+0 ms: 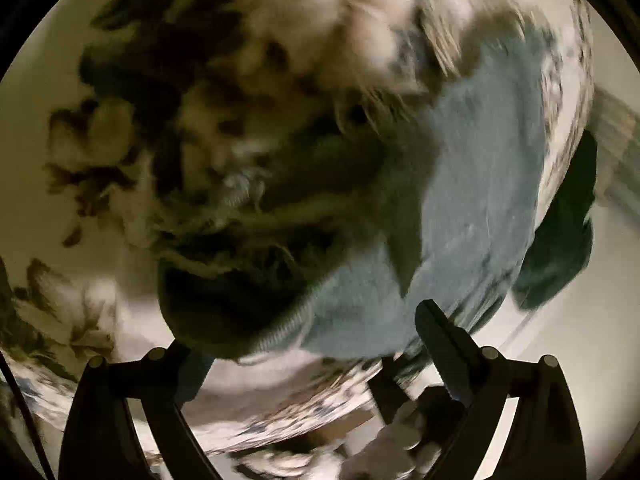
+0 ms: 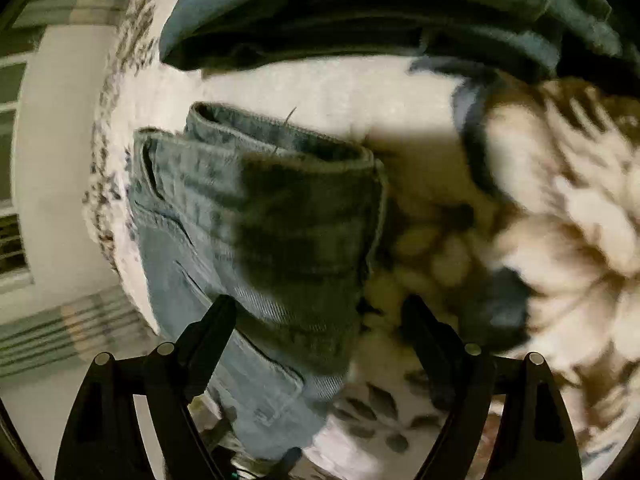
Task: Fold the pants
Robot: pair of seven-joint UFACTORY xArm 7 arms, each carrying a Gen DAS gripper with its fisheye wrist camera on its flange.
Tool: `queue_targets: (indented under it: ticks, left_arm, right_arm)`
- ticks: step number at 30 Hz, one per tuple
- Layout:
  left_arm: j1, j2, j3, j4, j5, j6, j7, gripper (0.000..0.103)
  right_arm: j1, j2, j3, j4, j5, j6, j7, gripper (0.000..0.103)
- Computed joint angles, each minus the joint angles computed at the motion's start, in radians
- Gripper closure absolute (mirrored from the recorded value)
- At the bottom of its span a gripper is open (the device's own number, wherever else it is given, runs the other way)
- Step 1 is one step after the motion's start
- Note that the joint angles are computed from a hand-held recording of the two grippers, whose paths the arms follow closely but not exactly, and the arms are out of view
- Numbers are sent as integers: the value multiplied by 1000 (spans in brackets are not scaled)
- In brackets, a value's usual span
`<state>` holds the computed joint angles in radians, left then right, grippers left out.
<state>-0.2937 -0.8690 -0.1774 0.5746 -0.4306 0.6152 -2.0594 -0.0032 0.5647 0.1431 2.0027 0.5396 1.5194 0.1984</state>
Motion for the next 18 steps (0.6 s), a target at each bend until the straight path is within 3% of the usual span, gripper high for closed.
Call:
queue_targets:
  ticks: [1,3,5,7,8,11,14,18]
  left_arm:
    - [19,-13,-13,0,5,8,-30,10]
    - [45,-27,-20,25,41,65,-50,21]
    - [55,-14,-1,60,85,129,-8,62]
    - [42,1,30,73,110,142,88,87]
    - [41,9,50,92,133,156,154,92]
    - [50,-3,90,125,172,189,310,96]
    - [62,-62,135,144,202,262,478,96]
    - [100,-173,152,125,217,369,612,96]
  right_arm:
    - [-9,-15,6,-41,34,-41,-11,16]
    - [-21,-34,15,-99,92,-108,-33,19]
    - [-17,-48,21,-138,125,-171,-58,40]
    - [2,-67,12,-168,105,-205,-43,55]
    - [3,-80,11,-184,105,-214,-42,64]
    - [-6,-155,5,-277,148,-252,-20,79]
    - [-11,-249,-4,-374,200,-276,2,81]
    - [-8,-448,-35,-589,297,-291,47,81]
